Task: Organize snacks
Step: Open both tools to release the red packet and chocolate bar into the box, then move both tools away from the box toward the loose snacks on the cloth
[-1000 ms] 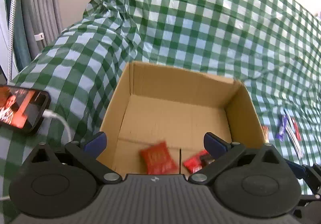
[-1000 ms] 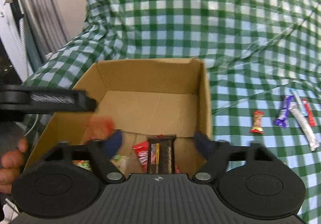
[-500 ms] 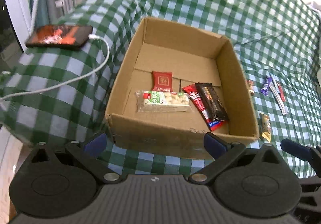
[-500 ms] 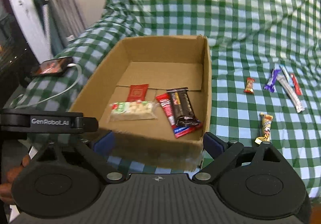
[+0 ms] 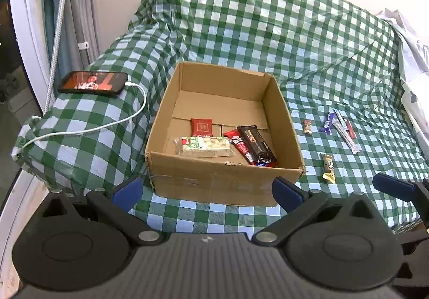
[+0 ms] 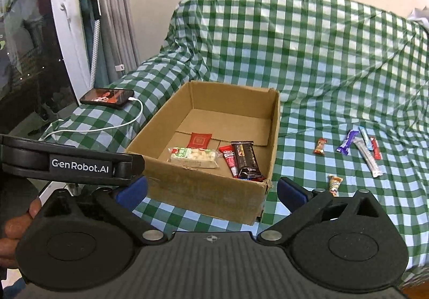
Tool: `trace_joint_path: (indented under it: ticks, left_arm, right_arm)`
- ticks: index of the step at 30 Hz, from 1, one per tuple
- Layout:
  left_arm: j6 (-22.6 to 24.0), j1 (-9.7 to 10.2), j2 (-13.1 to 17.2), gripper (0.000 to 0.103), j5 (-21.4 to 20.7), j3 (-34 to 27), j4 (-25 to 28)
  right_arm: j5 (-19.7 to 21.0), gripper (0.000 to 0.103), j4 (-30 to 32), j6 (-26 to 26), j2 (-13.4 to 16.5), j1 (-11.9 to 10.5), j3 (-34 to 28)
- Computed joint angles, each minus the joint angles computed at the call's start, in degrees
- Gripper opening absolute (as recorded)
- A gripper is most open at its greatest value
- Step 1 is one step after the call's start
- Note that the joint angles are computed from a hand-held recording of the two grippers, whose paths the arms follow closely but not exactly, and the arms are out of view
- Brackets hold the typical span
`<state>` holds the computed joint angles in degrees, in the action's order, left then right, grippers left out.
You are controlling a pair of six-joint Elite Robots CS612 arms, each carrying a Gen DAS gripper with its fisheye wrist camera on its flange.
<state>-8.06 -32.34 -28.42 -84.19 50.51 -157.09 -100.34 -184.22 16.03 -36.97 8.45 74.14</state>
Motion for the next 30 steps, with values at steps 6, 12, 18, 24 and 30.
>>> trace_joint_path:
  ticks: [6, 12, 18, 24, 30]
  left_arm:
    - [0.3, -0.60, -2.0, 0.103, 1.7, 4.0, -3.8]
    - [0.1, -0.87, -2.9, 0.103, 2.7, 5.6, -4.8]
    - [0.1, -1.02, -3.0, 0.103, 4.2, 6.0, -5.3]
    - [0.7, -1.17, -3.0, 0.103, 4.7, 5.9, -4.8]
    - [1.4, -1.33, -2.9, 0.103, 5.0, 5.7, -4.3]
  right_arm:
    - [-1.1, 0.102, -2.8, -0.7, -0.9, 0.5, 2.1]
    - [-1.4, 0.102, -4.2, -1.1, -1.4, 0.7, 3.2]
    - [-1.6, 0.102, -4.9, -0.4, -1.8, 0.7, 4.1]
    - [-1.6, 0.102, -5.4, 1.1, -2.3, 0.4, 5.1]
    - [-1.2, 0.102, -5.8, 1.9, -2.4, 0.1, 5.5]
